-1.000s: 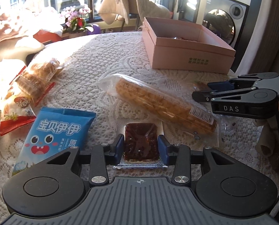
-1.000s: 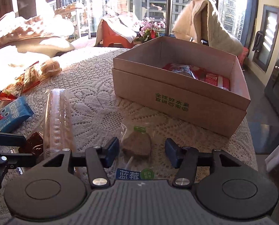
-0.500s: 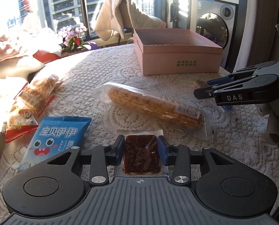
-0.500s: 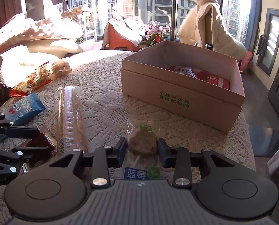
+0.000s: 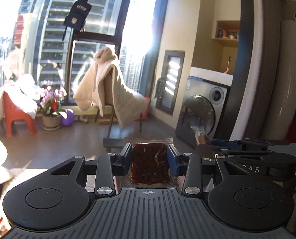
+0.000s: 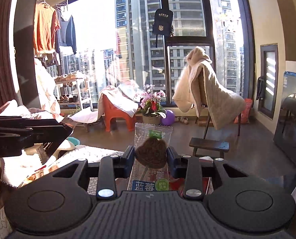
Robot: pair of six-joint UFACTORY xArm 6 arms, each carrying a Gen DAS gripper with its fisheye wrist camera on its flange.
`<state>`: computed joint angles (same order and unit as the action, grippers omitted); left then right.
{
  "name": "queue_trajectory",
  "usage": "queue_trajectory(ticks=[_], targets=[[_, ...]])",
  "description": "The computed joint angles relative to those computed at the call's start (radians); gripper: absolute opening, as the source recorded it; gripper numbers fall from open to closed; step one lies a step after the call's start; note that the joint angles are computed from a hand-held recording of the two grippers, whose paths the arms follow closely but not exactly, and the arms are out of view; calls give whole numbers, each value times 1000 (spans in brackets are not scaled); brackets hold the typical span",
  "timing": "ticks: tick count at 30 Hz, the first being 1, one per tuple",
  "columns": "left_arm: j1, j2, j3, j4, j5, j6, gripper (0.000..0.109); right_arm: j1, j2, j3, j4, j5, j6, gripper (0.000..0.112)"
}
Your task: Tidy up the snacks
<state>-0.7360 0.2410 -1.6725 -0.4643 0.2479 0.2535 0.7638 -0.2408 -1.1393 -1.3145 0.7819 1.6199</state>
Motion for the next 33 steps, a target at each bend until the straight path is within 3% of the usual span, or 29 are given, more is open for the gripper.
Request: queue_trajectory(ticks=[2,3,4,6,9,14,17,18,19,21,25,29,30,33], targets=[[21,155,-207,-26,146,-81,42,-68,28,-46,54,-44,-31,45],[35,230,-300,-64,229,-81,42,-96,44,-61,91,-62,-46,58],[43,277,-352,-96,281,-72,42,-114,56,-66,126,-71,-61,62],[54,312,-357,-164,296,-41,42,-127,80,-68,190,-67,-100,62],[72,241,-205,-298,244,52,42,-114,95,-21,226,-43,-117,62],[109,28,128,-158,186,-2,42,-94,108,45,320,-96,-173,63],[139,-136,357,-167,96,7,42,-81,154,38,398,-184,-229,63],[148,-199,445,-119,34,-42,42,-73,175,30,406,-217,-230,63],[157,-239,506,-29,-15,-134,42,-53,200,6,372,-208,-211,73],[205,-323,624,170,-93,-343,42,-24,250,-41,346,-234,-223,78],[307,-401,707,504,-66,-728,42,-11,346,-126,414,-379,-291,78],[369,-453,769,626,-57,-876,42,33,480,-249,595,-362,-499,78],[379,-470,791,648,-68,-896,42,46,500,-267,619,-332,-529,75],[391,-485,811,678,-80,-906,42,62,505,-264,690,-295,-619,32]])
